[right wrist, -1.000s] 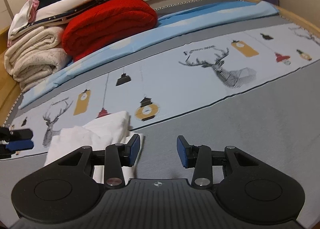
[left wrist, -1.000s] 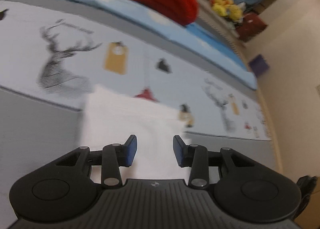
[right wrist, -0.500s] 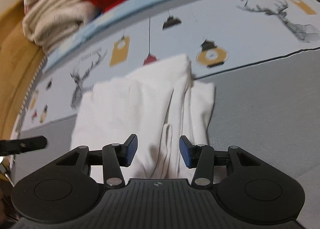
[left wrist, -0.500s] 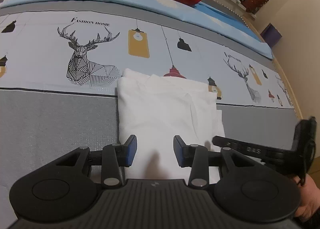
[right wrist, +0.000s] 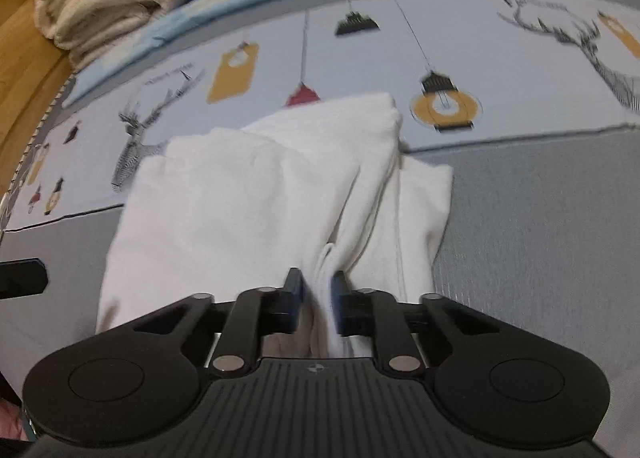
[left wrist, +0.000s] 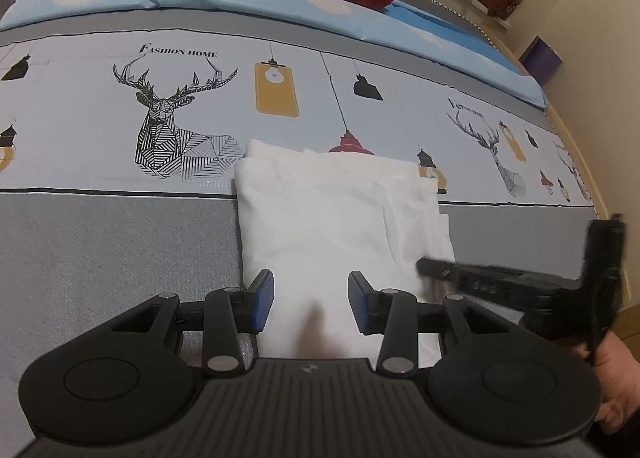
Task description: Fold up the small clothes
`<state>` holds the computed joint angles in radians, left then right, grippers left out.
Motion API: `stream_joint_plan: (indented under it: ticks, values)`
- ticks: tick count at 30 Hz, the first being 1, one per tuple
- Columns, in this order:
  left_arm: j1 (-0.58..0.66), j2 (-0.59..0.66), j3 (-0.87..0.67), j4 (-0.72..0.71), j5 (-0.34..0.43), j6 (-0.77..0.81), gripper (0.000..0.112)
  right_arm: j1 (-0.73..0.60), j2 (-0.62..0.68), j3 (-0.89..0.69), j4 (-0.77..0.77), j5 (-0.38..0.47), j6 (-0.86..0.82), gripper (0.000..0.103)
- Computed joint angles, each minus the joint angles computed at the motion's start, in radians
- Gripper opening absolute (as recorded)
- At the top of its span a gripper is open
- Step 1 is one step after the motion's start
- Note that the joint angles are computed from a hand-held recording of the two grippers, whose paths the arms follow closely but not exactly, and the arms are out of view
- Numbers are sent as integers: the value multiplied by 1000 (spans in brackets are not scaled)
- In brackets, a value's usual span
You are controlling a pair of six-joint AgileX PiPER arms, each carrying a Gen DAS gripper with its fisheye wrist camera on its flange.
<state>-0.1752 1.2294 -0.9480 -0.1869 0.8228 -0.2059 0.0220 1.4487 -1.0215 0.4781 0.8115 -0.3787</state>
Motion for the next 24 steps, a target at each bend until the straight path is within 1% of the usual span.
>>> stream_joint_plan:
  ticks: [3, 4, 6, 7, 8, 9, 10, 11, 12, 13, 14, 15, 16, 17, 18, 19, 20, 21, 22, 24]
  values:
    - [-7, 2, -2, 9, 0, -10, 45, -45, -52, 24, 122, -12, -122, 12]
    - [-8, 3, -3, 7, -1, -12, 45, -82, -87, 40, 204, -15, -191, 11]
    - [-11, 7, -5, 1, -3, -4, 45, -181, -136, 66, 398, 12, -339, 11]
    - [-19, 10, -7, 6, -4, -8, 45, -223, -154, 71, 453, 24, -371, 11]
    - [-26, 14, -9, 11, -4, -12, 45, -255, -169, 72, 467, 21, -372, 11]
    - [-37, 19, -11, 19, -5, -21, 45, -263, -168, 64, 442, 3, -346, 11]
    - [-45, 24, -13, 25, -6, -27, 45, -255, -155, 59, 376, -37, -308, 12]
    - [-51, 30, -14, 29, -8, -33, 45, -237, -136, 45, 276, -58, -233, 15]
    - [-57, 32, -12, 33, -11, -40, 45, -224, -93, 22, 176, -53, -148, 17]
    - [-60, 35, -12, 36, -12, -47, 45, -214, -61, -12, 84, -25, -54, 17]
    - [-54, 37, -10, 30, -14, -38, 45, -214, -46, -25, 33, -17, -1, 17]
    - [-53, 39, -10, 29, -14, -38, 45, -216, -53, -21, 16, -28, 19, 17]
    - [-50, 40, -11, 25, -17, -33, 45, -232, -65, -16, 28, -41, 6, 20]
    - [-48, 41, -12, 23, -18, -31, 45, -254, -74, -13, 61, -39, -25, 29]
    - [-47, 43, -15, 24, -18, -33, 45, -289, -81, -13, 108, -16, -68, 34]
    - [-46, 45, -17, 23, -19, -35, 45, -320, -80, -18, 147, 20, -102, 41]
    - [-43, 49, -17, 22, -19, -35, 45, -350, -73, -26, 183, 70, -137, 43]
    - [-44, 53, -17, 24, -19, -42, 45, -396, -62, -37, 224, 152, -187, 44]
    - [-48, 56, -19, 26, -19, -48, 45, -424, -40, -54, 246, 216, -220, 44]
    - [-63, 64, -24, 30, -22, -58, 45, -452, 5, -94, 252, 321, -261, 49]
